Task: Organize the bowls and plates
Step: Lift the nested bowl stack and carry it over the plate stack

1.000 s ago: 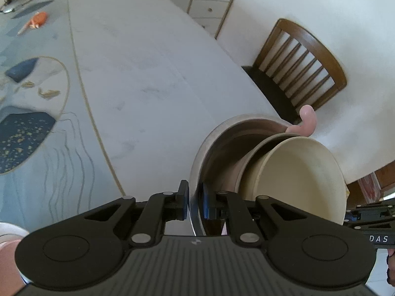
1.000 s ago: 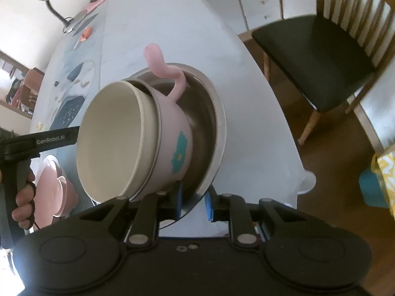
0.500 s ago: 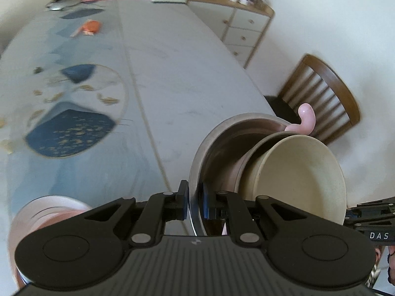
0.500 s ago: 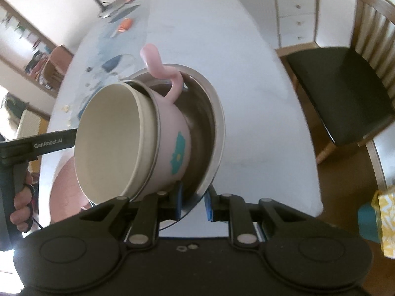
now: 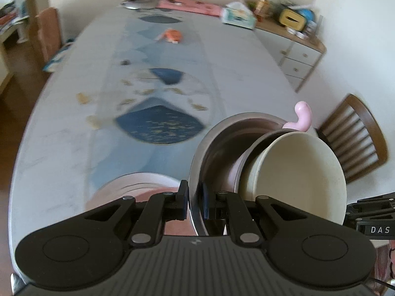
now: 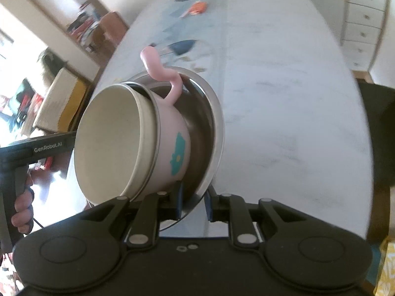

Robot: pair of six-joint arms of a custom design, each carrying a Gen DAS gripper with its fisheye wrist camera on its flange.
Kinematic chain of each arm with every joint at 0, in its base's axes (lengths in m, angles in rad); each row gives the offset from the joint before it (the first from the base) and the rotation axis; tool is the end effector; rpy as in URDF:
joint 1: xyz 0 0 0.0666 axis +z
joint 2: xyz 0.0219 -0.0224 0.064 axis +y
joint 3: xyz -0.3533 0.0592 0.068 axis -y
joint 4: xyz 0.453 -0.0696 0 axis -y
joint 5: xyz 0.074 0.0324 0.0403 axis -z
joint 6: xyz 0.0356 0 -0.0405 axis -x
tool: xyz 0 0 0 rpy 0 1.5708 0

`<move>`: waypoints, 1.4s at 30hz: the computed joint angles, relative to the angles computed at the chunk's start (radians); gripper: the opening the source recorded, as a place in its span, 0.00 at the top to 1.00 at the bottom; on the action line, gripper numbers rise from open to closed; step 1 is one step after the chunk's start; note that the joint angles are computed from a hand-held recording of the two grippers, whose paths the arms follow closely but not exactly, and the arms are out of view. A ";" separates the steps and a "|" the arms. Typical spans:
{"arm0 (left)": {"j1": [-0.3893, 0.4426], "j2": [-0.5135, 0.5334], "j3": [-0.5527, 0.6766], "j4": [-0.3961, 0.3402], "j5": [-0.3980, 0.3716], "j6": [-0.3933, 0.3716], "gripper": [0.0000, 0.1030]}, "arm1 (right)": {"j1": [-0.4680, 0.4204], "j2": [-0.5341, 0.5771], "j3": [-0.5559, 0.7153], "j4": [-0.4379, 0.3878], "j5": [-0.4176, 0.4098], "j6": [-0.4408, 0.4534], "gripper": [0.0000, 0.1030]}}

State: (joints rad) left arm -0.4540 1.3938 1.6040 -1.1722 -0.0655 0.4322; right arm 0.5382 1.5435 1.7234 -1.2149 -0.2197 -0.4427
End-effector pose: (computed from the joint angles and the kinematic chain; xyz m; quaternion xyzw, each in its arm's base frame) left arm 0.4791 -0.2316 0.4949 0.0006 0.9536 -0.1002 0.2840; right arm 0.4953 0.3043 0.4731 -0.0747 0.9560 0.2172 0.1823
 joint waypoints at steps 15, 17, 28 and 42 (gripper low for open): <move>0.084 -0.138 -0.166 -0.044 -0.059 0.049 0.90 | 0.094 0.165 0.157 -0.046 -0.033 0.052 0.82; 0.096 -0.146 -0.182 -0.044 -0.048 0.051 0.90 | 0.106 0.172 0.164 -0.053 -0.028 0.048 0.82; 0.132 -0.167 -0.242 -0.022 -0.025 0.027 0.90 | 0.133 0.210 0.182 -0.057 0.001 0.025 0.82; 0.139 -0.147 -0.265 -0.013 -0.009 0.012 0.90 | 0.144 0.227 0.179 -0.076 0.024 0.015 0.82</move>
State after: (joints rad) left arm -0.3152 1.2465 1.3386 -1.1848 -0.0742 0.4442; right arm 0.6822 1.7706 1.9024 -1.2906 -0.1953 -0.4279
